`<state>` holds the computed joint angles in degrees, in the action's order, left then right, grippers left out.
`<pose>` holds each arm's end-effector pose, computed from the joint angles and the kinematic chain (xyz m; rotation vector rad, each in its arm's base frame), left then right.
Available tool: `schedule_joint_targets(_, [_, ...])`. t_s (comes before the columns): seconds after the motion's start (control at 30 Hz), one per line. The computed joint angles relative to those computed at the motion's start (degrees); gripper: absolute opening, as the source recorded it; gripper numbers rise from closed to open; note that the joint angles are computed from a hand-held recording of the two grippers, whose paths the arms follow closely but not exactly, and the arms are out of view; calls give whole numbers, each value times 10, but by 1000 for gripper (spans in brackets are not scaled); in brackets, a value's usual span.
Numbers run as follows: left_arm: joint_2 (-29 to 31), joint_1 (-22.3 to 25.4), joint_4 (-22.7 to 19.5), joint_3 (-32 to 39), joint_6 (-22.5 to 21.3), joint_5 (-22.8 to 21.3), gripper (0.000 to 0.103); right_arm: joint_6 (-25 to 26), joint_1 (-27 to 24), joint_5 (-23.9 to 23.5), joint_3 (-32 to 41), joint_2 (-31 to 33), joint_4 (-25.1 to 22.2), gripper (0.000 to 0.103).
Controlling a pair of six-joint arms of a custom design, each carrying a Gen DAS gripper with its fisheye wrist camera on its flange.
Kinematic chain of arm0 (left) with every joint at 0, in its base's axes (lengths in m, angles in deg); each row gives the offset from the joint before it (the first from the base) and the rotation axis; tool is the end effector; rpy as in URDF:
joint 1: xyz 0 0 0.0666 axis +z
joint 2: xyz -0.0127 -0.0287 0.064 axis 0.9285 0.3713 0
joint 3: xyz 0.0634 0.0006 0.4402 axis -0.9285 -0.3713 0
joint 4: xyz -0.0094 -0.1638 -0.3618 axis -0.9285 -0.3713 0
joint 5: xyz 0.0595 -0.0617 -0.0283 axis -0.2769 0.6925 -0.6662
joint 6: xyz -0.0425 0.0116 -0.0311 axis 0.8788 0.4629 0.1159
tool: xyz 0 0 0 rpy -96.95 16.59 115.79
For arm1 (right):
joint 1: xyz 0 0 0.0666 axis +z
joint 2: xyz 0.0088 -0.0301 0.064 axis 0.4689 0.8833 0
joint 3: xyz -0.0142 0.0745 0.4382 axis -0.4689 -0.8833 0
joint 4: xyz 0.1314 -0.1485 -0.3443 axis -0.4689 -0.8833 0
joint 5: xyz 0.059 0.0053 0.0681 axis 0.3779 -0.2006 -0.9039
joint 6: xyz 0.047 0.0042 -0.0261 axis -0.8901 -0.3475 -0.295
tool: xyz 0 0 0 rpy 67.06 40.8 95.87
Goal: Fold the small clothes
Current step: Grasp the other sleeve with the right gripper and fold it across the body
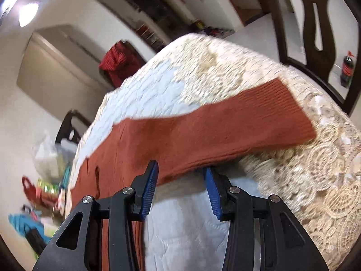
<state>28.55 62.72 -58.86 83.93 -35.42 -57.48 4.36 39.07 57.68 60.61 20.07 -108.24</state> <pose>0.6960 -0.0817 0.3393 0.4999 2.3748 -0.4716 0.5636 0.1030 0.3440 1.0813 2.0641 0.4226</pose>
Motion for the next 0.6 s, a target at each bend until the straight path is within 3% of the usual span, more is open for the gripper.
schedule_joint_targets(0.17, [2,1,-2,2,3,8,59,-22,-14,16,-1,2,6,41])
schedule_joint_targets(0.2, [2,1,-1,2,4,10,59,-16,-16,20,7,5,-6,33])
schedule_joint_targets(0.23, [1,1,-1,1,5,11,59,-6,-17,24,16,8,-16,18])
schedule_joint_targets(0.3, [2,3,0,2,9,17,59,21,-17,28,33,10,-22,13])
schedule_joint_targets(0.43, [2,5,0,2,14,25,59,98,-3,38,86,19,-33,12])
schedule_joint_targets(0.6, [3,7,-1,3,17,32,59,203,28,10,186,58,-42,12])
